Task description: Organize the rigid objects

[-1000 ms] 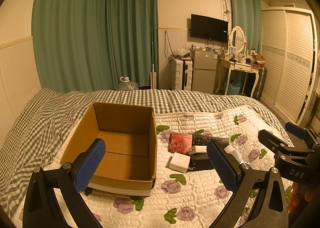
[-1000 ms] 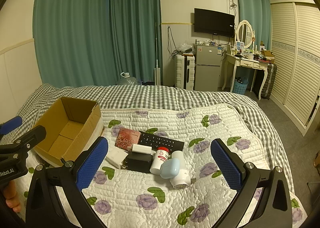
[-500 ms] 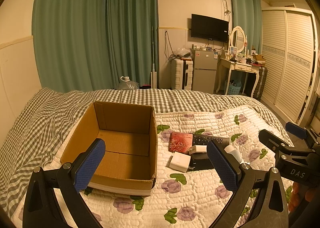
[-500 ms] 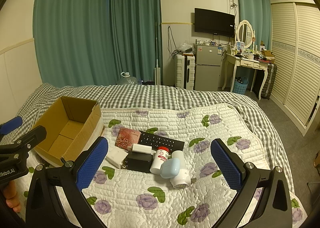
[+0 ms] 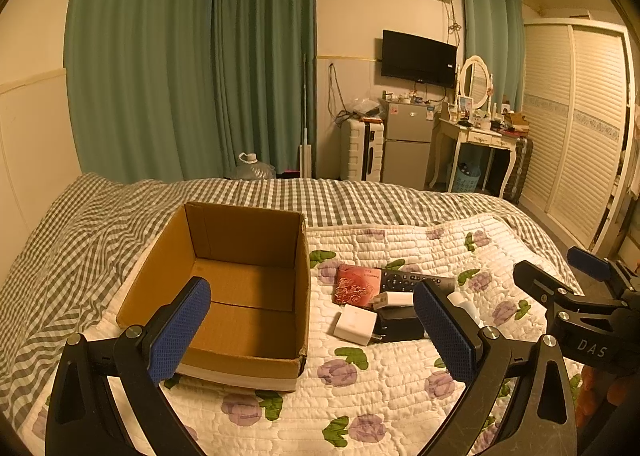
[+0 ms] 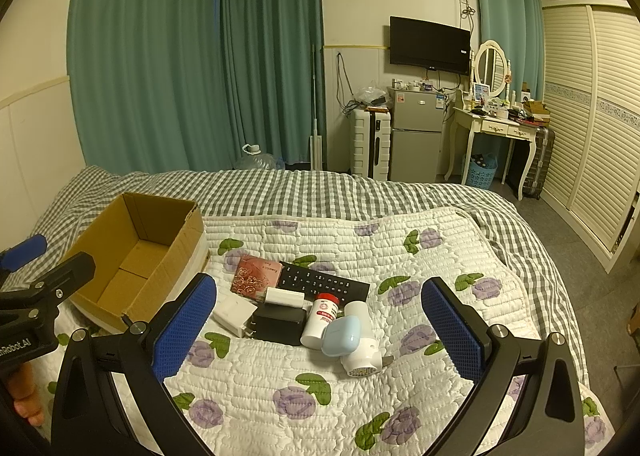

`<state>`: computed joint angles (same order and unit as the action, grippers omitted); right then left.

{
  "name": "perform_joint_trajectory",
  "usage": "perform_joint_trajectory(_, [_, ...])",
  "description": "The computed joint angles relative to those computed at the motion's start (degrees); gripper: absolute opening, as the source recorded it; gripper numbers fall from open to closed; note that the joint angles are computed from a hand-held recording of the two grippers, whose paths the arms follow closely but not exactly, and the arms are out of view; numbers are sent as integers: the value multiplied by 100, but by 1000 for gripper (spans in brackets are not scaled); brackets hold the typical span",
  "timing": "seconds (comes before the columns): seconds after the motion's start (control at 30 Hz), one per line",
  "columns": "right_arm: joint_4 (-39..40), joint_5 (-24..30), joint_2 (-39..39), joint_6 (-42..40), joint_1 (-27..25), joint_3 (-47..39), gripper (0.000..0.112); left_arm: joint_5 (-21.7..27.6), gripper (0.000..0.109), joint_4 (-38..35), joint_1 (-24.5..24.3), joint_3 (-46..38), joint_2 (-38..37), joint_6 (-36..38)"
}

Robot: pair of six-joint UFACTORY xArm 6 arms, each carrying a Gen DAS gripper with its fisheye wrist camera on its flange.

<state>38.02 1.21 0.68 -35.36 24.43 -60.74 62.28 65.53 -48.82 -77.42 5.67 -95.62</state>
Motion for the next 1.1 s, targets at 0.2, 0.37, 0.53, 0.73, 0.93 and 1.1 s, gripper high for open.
perform_joint_trajectory(0.2, [641,198,-125,-629,-66,-84,103,-128,103,-37,14,-224,154,113])
perform_joint_trajectory(0.37, [527,330,-52,-682,-295,-251,103,-409,103,-168,69,-672,611,283])
perform_joint_trajectory(0.53, [-234,737,367,-306,-578,-664,103,-862,103,-602,234,-1190,1310,749])
perform_joint_trajectory(0.73, [-1874,1261,1040,1007,-796,-1080,100,-1300,103,-1116,459,-1603,2075,1222])
perform_joint_trajectory(0.93, [-2572,2074,1720,1569,-805,-1666,88,-1676,102,-1325,634,-1570,2345,1276])
perform_joint_trajectory(1.1, [-2868,2869,2445,2049,-762,-2425,70,-1833,102,-1259,741,-1370,2338,1258])
